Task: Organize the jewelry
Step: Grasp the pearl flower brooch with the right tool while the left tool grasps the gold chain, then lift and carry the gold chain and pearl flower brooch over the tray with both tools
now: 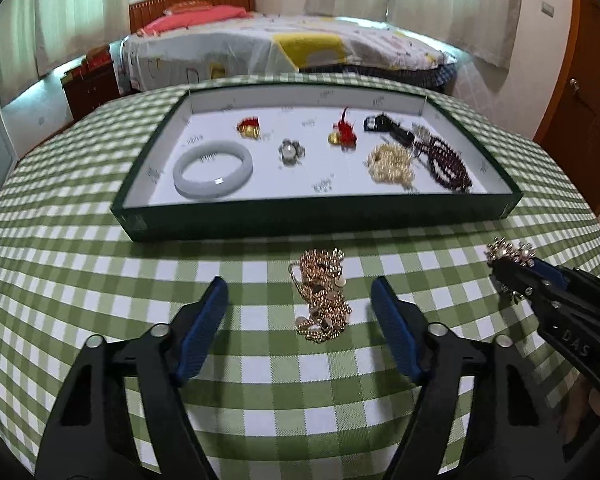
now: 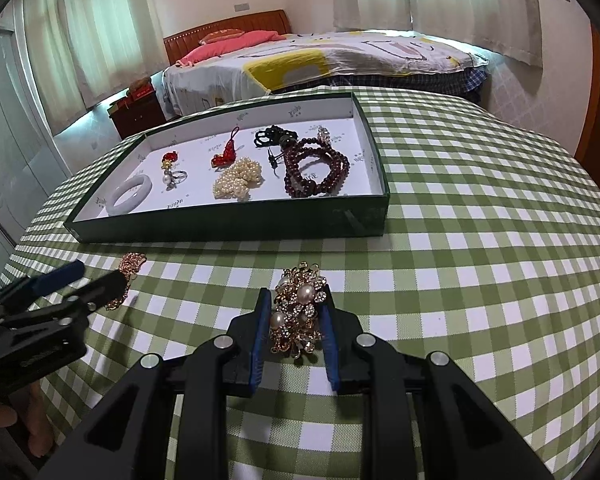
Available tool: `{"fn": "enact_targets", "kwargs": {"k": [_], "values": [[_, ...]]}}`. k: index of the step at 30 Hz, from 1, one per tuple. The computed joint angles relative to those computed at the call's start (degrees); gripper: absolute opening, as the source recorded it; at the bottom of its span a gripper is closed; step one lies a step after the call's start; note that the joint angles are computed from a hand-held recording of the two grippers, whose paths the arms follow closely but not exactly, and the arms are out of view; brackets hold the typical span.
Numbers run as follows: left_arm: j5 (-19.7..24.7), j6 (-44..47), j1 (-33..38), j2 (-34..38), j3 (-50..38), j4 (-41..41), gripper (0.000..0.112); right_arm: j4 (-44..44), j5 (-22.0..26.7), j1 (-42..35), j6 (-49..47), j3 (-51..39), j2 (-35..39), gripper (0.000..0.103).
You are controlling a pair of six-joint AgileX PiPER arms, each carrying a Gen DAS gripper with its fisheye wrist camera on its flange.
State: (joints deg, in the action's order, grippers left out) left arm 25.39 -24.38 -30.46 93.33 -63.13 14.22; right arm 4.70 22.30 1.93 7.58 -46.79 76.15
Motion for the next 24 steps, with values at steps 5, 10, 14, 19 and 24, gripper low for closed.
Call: {"fn": "enact_targets", "kwargs": {"k": [5,10,14,19,24], "values": [[1.0,-0.4,-0.3,0.4,-0.1,0.3,0.056,1.3,0.0,-0.4,-1.0,0.1,0.0,0.024],[0.2,1.6,-0.2,-0.2,0.6,-1.5,0.036,1.7,0.1,-0.6,-1.4,0.1,0.0,0.024],[-1.1,6.2,0.8,-0.4,1.0,-6.2,0.016,1.7,0.2,-0.7,-1.6,0.0,0.1,0.024],[-2.4,10.4,1.8,-1.0,1.9,-10.9,0.012,1.9,0.1,-0.7,-1.8,0.0,0.1,0.024],[-3.4,12.2,1.9,-1.6,2.8,-12.3,0.011,0.9,0.0,-0.2,-0.7,0.1,0.0,0.024]]}}
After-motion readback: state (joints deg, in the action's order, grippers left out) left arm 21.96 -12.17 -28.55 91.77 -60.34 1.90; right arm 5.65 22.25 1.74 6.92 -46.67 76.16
